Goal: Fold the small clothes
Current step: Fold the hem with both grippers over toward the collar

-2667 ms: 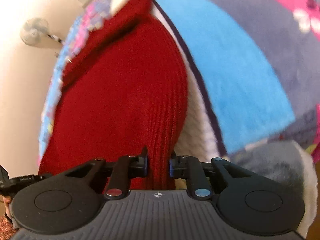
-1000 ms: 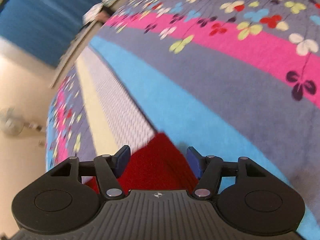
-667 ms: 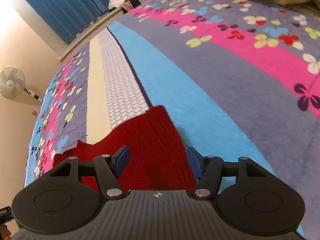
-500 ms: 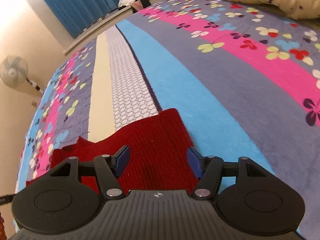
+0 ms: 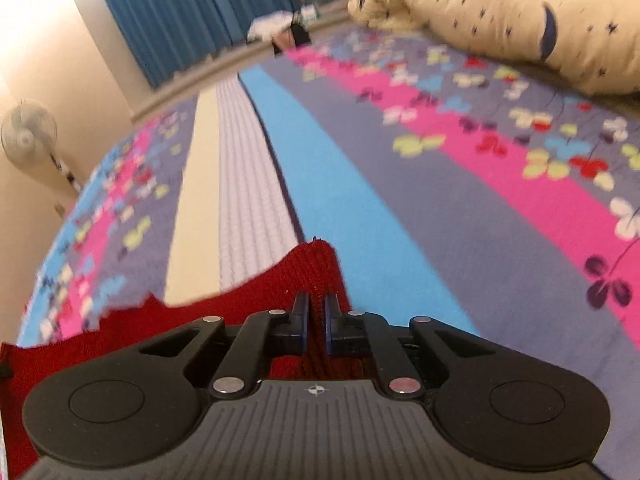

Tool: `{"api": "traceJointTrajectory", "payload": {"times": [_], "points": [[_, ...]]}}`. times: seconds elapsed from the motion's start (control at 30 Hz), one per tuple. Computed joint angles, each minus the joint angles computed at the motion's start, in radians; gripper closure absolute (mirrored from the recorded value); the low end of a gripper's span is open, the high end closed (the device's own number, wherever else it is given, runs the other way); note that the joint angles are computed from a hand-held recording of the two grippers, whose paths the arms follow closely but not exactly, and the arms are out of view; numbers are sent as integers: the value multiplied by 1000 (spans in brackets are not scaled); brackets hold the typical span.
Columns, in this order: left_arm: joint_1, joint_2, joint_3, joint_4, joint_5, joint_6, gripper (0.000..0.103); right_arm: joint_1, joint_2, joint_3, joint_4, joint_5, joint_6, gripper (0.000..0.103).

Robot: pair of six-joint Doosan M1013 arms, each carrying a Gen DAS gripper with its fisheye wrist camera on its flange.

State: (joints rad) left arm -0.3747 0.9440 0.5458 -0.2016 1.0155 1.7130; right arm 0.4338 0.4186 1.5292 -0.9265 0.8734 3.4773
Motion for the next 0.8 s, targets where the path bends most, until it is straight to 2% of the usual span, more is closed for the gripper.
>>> {"api": "traceJointTrajectory", "payload": {"times": [0.07, 0.17, 0.3, 0.37, 0.4, 0.43, 0.47, 0.5, 0.53, 0.63, 0.7, 0.73, 0.8], "points": [[0, 34, -53, 36, 42, -35, 92, -8, 0, 6, 5, 6, 22, 96], [-10, 106, -147, 113, 131, -89, 91, -32, 31, -5, 90, 7, -29, 96], [-18, 123, -138, 138, 123, -95, 90, -45, 55, -8, 136, -22, -46, 96], [-14, 107, -100, 128, 86, -82, 81, -45, 53, 3, 124, -35, -23, 93], [-12, 96, -79, 132, 73, -82, 61, -43, 50, 9, 116, -37, -14, 86], [-12, 89, -70, 167, 68, -115, 40, -42, 47, 12, 123, -31, -11, 68], [-8, 77, -49, 171, 56, -133, 33, -40, 41, 12, 142, -15, -8, 56], [1, 58, -19, 145, 44, -135, 21, -35, 31, 19, 151, -6, 12, 43], [7, 39, 11, 125, 32, -135, 15, -26, 16, 35, 139, -11, 49, 42], [24, -50, 165, 59, -44, -87, 12, 8, -21, 74, 114, -28, 92, 40], [27, -99, 252, 33, -70, -55, 5, 37, -36, 93, 89, -27, 111, 36], [28, -119, 291, 17, -85, -34, 5, 45, -42, 100, 85, -32, 121, 32], [28, -133, 321, -8, -79, 15, 5, 51, -46, 109, 77, -47, 133, 32]]}}
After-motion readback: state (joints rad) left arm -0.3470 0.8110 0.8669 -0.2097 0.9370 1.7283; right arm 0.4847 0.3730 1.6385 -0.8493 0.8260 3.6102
